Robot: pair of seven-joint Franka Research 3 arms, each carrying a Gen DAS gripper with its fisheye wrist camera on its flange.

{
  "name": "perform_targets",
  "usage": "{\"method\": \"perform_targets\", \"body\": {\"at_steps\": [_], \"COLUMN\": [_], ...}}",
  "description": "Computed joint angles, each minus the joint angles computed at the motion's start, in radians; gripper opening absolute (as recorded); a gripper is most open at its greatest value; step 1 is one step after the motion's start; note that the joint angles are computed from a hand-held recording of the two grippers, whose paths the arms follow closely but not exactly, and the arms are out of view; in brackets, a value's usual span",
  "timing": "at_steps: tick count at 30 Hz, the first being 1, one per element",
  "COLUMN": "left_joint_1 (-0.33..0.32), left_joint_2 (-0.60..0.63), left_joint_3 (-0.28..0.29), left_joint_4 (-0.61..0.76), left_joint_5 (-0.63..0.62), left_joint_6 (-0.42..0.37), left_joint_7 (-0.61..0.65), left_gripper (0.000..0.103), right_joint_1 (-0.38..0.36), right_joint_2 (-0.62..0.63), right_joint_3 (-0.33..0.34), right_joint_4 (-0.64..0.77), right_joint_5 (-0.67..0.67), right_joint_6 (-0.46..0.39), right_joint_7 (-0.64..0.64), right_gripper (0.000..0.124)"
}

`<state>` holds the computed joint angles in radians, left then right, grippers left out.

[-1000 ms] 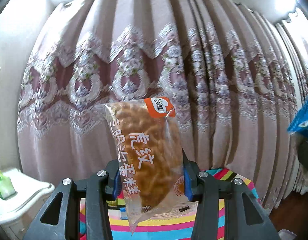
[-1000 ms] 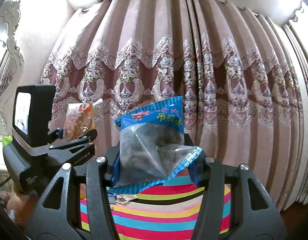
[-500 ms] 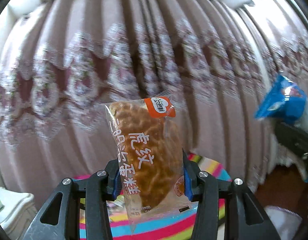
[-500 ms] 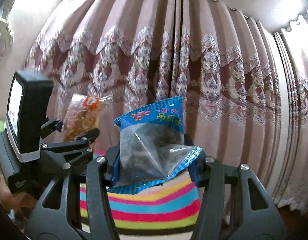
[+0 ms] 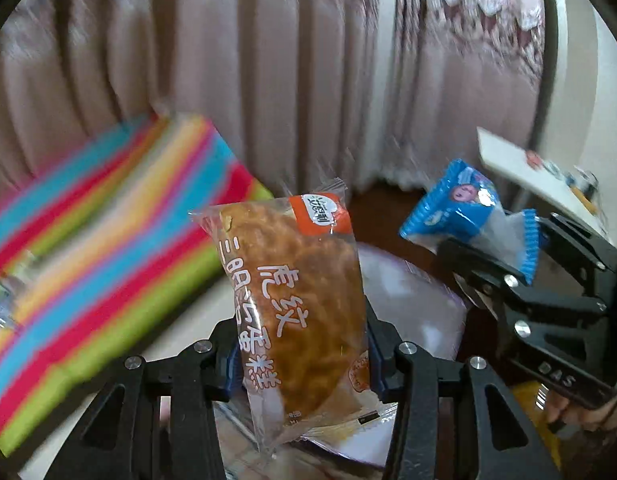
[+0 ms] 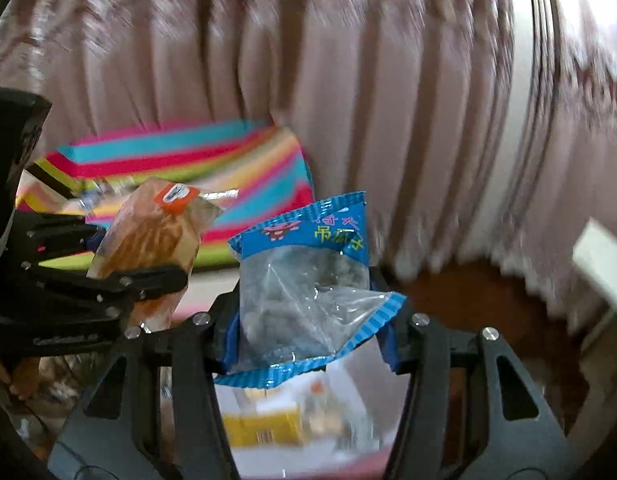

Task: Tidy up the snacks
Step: 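Lift both bags and carry them over the white bin, then open both tools to drop the bags and return to the table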

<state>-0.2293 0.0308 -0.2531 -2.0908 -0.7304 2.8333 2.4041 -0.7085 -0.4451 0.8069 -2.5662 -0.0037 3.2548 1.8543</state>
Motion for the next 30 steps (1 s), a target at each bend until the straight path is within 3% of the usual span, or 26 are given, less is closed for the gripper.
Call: {"method": "perform_targets", "body": {"at_steps": [3, 5, 7, 9, 12, 17, 19, 21, 23, 30], "left_joint_1": [0.006, 0.008, -0.004, -0.019, 0.028, 0.112, 0.147, 0.186, 0.218, 0.328], "left_joint_2": [0.078, 0.129, 0.149, 0.15, 0.163, 0.193, 0.196, 0.219, 0.239, 0.346], "left_joint_3": [-0.005, -0.008, -0.002, 0.018, 0.005, 0.022, 0.035, 0.055, 0.072, 0.125], "left_joint_4": [0.053, 0.092, 0.089, 0.062, 0.085, 0.155, 0.162, 0.195, 0.217, 0.341], "left_joint_5": [0.08, 0.191, 0.327, 0.478, 0.506, 0.511, 0.506, 0.5, 0.509, 0.571], "left_joint_6": [-0.13, -0.211, -0.182, -0.114, -0.155, -0.25, -0.25, -0.265, -0.267, -0.276], "left_joint_7": [-0.058, -0.132, -0.233, -0.352, -0.387, -0.447, -0.467, -0.502, -0.542, -0.684], "left_gripper": [0.05, 0.057, 0.072, 0.084, 0.084, 0.084, 0.084, 0.084, 0.084, 0.084], "right_joint_1": [-0.021, -0.026, -0.112, -0.13, -0.115, -0.051, -0.051, 0.023, 0.119, 0.487], "right_joint_2": [0.045, 0.088, 0.09, 0.107, 0.153, 0.339, 0.431, 0.561, 0.674, 1.076], "right_joint_3": [-0.002, -0.013, 0.055, 0.063, 0.06, 0.062, 0.093, 0.076, 0.033, -0.105], "right_joint_4": [-0.01, 0.009, 0.018, 0.021, 0.049, 0.202, 0.29, 0.41, 0.514, 1.026], "right_joint_5": [-0.017, -0.047, -0.095, -0.127, -0.174, -0.271, -0.433, -0.596, -0.672, -0.723], "right_joint_6": [-0.046, -0.116, -0.142, -0.137, -0.17, -0.247, -0.293, -0.358, -0.409, -0.599], "right_joint_7": [0.014, 0.024, 0.083, 0.107, 0.116, 0.091, 0.183, 0.253, 0.261, 0.109], "right_gripper": [0.058, 0.075, 0.087, 0.087, 0.087, 0.087, 0.087, 0.087, 0.087, 0.087]}}
